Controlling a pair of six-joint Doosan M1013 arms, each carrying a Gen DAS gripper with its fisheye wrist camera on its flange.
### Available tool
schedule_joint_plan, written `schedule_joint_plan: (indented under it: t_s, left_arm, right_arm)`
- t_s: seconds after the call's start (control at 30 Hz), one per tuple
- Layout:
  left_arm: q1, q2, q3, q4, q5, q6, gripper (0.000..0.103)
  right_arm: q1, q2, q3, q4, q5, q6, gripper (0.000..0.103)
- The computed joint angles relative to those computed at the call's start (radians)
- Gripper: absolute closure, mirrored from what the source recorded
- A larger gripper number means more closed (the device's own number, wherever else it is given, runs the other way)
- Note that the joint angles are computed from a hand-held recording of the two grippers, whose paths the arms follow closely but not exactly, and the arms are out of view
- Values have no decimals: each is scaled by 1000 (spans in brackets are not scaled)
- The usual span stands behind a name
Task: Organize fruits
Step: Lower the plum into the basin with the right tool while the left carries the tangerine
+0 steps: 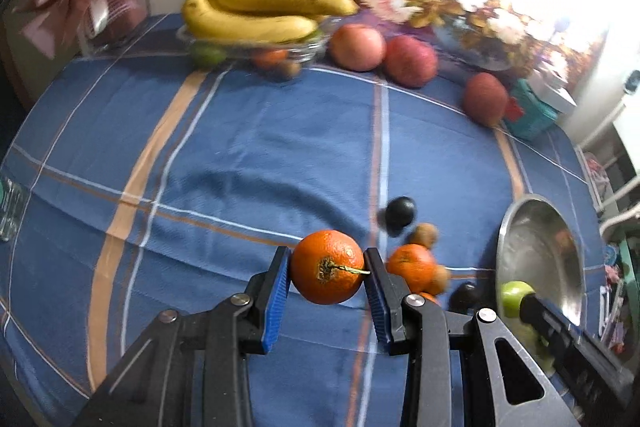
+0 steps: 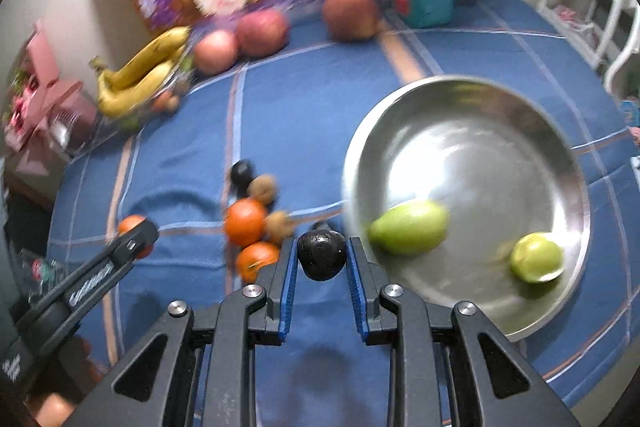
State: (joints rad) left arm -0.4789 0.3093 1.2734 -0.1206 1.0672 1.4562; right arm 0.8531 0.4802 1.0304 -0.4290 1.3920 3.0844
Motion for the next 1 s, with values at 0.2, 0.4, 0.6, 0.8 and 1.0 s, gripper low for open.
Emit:
schedule_joint_plan:
  t_s: [0.2, 0.4, 0.6, 0.8, 1.0]
  left_arm:
    - [-51, -14, 9, -21, -6, 65, 64]
    - [-118, -26, 21, -52, -9, 161, 64]
    - [-171, -28, 35, -104, 14, 256, 64]
    - [-220, -29, 62, -90, 13, 329, 64]
    - [-222, -17, 63, -107, 35, 339, 64]
  right_arm:
    - [-7, -70, 91, -52, 35, 117, 77]
    - [-13, -143, 201, -64, 59, 242, 77]
    - [-18, -213, 305, -62, 49, 345, 77]
    - [-28, -225, 336, -31, 54, 339, 77]
    - [-39, -222, 352, 7, 13, 307, 77]
